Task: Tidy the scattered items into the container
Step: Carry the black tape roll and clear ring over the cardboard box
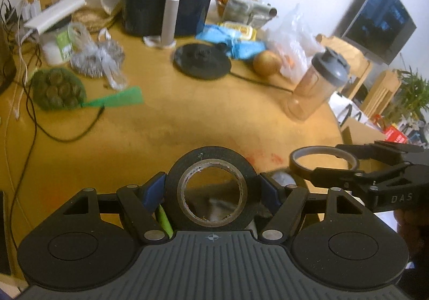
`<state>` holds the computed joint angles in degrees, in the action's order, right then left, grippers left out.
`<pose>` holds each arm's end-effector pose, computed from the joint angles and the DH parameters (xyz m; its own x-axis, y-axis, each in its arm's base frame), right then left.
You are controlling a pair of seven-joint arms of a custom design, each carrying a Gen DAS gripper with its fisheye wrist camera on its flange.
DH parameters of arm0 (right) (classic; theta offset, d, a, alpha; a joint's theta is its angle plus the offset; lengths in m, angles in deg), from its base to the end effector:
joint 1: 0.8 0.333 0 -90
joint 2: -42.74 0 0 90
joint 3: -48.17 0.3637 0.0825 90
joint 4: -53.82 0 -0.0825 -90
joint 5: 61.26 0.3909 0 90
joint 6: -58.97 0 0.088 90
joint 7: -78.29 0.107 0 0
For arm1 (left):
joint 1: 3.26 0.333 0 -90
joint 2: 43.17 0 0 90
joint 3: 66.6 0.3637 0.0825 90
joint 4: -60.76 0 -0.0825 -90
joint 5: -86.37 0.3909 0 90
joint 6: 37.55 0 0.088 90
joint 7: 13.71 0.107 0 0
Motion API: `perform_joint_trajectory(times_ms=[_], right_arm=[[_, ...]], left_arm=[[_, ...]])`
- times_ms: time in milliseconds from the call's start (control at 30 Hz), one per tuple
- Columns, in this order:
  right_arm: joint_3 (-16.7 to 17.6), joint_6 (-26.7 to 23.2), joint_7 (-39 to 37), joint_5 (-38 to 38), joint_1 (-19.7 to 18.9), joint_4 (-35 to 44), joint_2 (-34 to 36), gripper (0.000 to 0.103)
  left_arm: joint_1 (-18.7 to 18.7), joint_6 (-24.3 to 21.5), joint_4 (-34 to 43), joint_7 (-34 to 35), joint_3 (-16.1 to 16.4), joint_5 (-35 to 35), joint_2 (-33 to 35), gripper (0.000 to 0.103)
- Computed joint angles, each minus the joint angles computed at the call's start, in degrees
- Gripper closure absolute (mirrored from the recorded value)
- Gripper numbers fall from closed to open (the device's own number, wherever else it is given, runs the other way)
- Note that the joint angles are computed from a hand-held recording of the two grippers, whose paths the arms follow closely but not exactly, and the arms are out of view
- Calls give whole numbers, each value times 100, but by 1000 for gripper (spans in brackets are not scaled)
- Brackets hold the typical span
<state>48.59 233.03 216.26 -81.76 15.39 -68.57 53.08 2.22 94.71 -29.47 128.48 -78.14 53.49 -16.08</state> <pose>0.5894 0.2035 0.4456 -0.0986 -0.9534 -0.2851 -0.7559 0.2581 -0.6016 0.7348 -0.0629 0.4419 -0.6369 -0.7341 0.2354 -0.7191 0.4556 -0.5247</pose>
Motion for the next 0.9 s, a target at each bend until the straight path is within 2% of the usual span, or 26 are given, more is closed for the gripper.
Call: perform_joint_trajectory(times_ms=[100,367,467,533,567,600,767,900], right_arm=[[305,-98,-408,456,-203,-33,19,12],[559,-248,-1044,1211,-294,-64,58,12],[762,-269,-1513,1592,-427,-41,88,11],[725,-469,-1645,1610,-360,59,130,7],[630,-531,-1592,1505,-265,78,132,0],[515,-564,-1483,1342,-152,78,123,0],[493,-612,-1494,1414,-136,69,114,0],[518,-634,-1550,1507,-164,86,126,0]], left_arm=[[-35,-79,-96,-123,48,103,-28,31],[-95,-274,-205,-325,122,368,-68,30],[-161,-311,-172,-421,169,560,-50,30],[-179,-257,-196,-523,185,598,-53,30],[-171,-259,-187,-563,181,589,-44,29],[-159,-235,-186,-597,177,569,-42,29],[-195,109,-265,-778,191,620,-88,0],[-251,473,-399,-835,205,742,-153,0]])
